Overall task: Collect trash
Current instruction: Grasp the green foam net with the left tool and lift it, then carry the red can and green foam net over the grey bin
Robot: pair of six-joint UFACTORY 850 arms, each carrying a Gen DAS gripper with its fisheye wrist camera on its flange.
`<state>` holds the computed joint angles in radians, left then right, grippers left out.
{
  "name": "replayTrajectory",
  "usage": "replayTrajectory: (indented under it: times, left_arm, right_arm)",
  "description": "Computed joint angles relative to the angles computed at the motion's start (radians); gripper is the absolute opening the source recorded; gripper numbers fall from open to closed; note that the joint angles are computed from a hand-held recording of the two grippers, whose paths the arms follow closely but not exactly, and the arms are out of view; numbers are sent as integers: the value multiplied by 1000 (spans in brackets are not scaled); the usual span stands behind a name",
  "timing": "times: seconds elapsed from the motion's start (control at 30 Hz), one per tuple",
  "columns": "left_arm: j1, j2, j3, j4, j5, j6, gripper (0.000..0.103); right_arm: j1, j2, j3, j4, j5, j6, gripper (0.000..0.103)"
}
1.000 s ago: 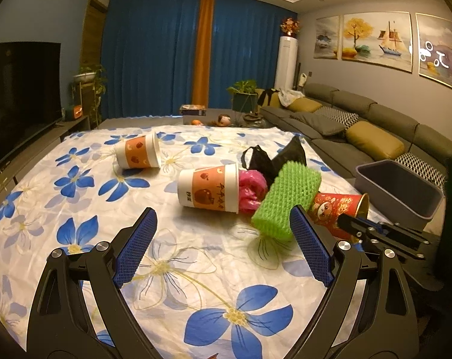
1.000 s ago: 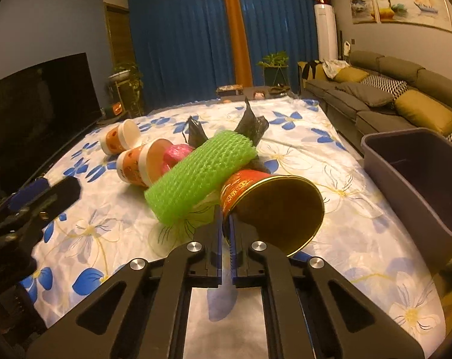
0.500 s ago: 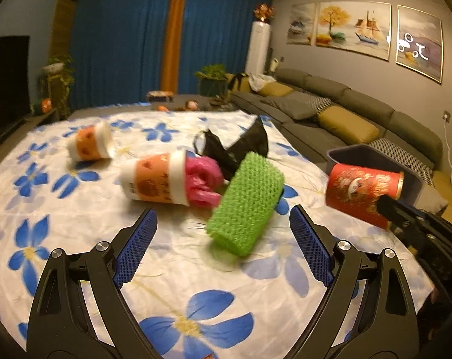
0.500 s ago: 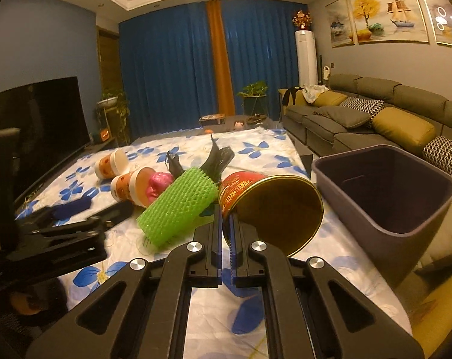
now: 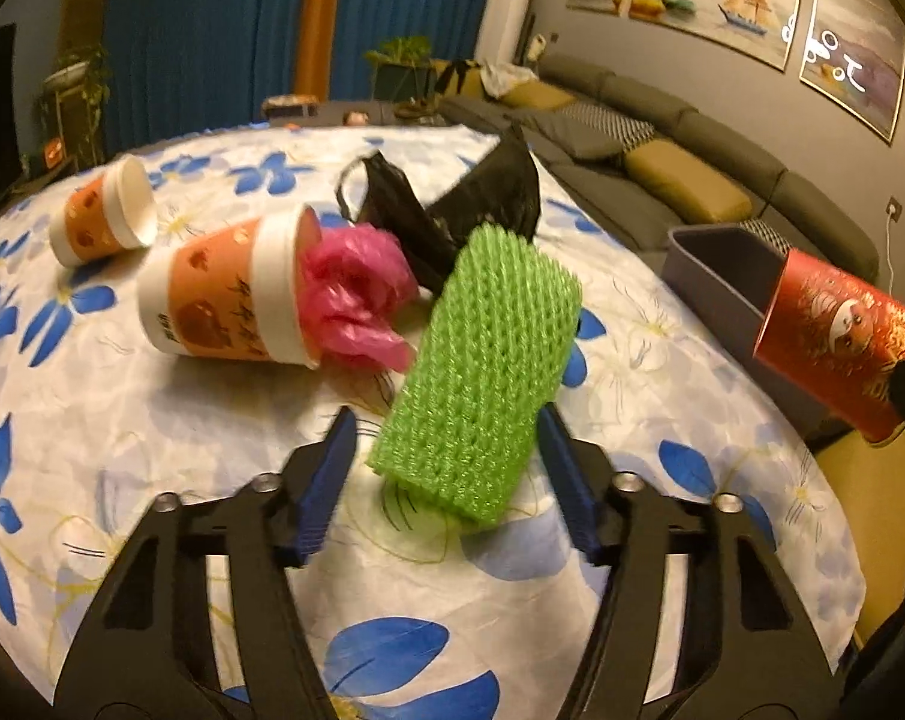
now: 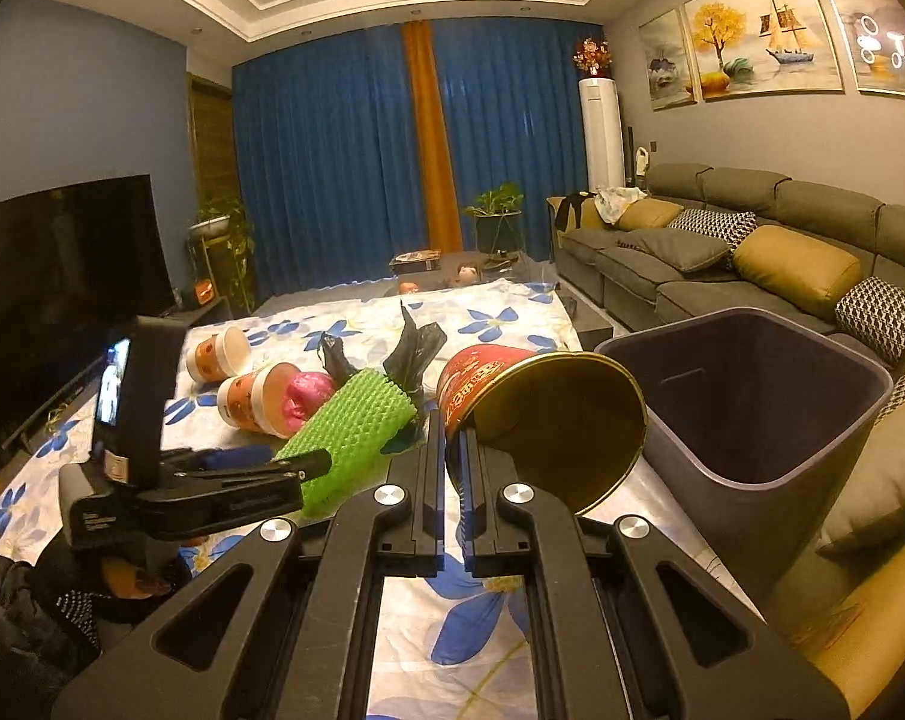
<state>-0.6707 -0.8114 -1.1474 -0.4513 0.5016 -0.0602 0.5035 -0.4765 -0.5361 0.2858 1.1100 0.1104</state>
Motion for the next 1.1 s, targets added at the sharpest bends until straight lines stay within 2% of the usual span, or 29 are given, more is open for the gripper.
replayTrajectory:
  times: [0.03, 0.1, 0.13, 0.2, 0.23, 0.5, 0.7, 0.83, 1.1]
  left_arm:
    - [3, -5, -9, 9, -18, -5, 49]
    - [11, -7, -10, 70, -29, -56, 34]
    - [12, -8, -10, 81, -29, -68, 31]
    - [13, -7, -7, 104, -25, -89, 14]
    - [12, -7, -5, 106, -20, -90, 13]
    - [0, 36, 73, 142, 87, -160, 11]
    - [-42, 109, 156, 47, 199, -97, 11]
    - [-67, 135, 177, -21, 226, -43, 11]
    - [-105, 160, 177, -53, 240, -4, 11]
  right_arm:
    - [0, 0, 0, 3, 0, 0, 5]
    - [0, 4, 0, 4, -3, 0, 5]
    - [0, 4, 0, 6, -3, -3, 5]
    - [-1, 4, 0, 5, -5, -5, 5]
    - [-1, 4, 0, 5, -5, -5, 5]
    - [-2, 14, 13, 4, -2, 4, 5]
    - [-11, 26, 30, -9, 12, 21, 5]
    - [-10, 37, 41, -9, 19, 21, 5]
    - [-20, 65, 75, 5, 52, 16, 5]
